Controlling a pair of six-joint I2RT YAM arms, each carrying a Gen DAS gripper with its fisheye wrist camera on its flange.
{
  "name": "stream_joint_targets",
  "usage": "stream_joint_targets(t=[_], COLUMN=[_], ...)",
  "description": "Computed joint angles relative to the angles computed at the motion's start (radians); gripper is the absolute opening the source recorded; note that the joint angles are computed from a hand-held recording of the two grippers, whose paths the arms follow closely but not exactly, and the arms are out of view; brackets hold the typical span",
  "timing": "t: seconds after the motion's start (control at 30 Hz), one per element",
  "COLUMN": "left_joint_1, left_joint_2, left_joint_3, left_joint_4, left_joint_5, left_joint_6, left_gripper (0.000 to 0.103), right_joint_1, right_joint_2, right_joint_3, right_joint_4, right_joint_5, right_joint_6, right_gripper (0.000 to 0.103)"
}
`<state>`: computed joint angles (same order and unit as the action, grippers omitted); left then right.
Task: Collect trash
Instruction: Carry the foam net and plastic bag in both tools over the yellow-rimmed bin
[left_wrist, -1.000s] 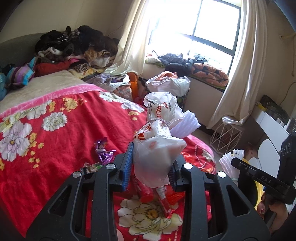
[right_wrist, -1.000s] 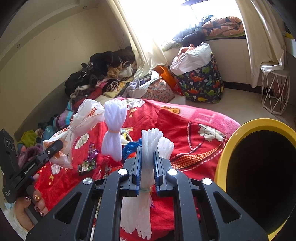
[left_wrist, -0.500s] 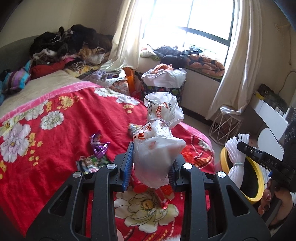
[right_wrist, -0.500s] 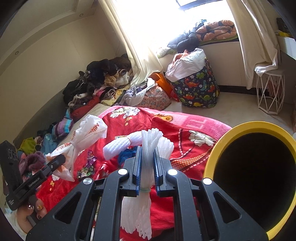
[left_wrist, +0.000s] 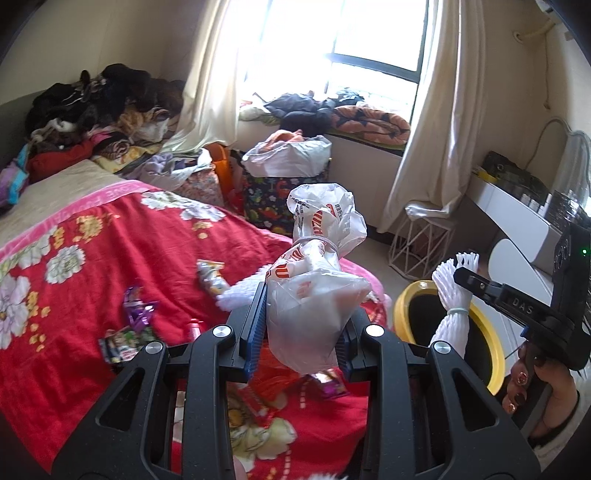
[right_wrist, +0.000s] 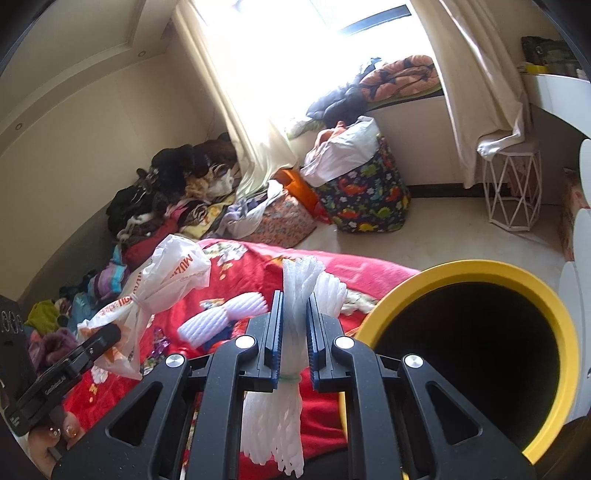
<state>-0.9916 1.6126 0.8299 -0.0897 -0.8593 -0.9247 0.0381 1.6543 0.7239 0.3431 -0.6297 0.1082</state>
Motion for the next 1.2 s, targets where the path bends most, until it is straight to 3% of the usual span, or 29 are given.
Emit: stream_joint_targets(t=[0.4,1.2], left_joint_1=[0.000,0.007], left_joint_2=[0.107,0.297], left_joint_3=[0.095,0.287], left_joint_4=[0.074,0.105], left_joint_5=[0.057,0.160], left_joint_6=[0.090,0.189], left_gripper=[0.025,0.025], right_joint_1=[-0.098,-0.217], right_joint_2=[0.001,0.062], right_joint_3=[-0.003,0.021], right_joint_4=[0.032,0.062], right_joint_5=[0.002,0.039], right_joint_6=[-0.016,-0.021], right_gripper=[0.011,0.011])
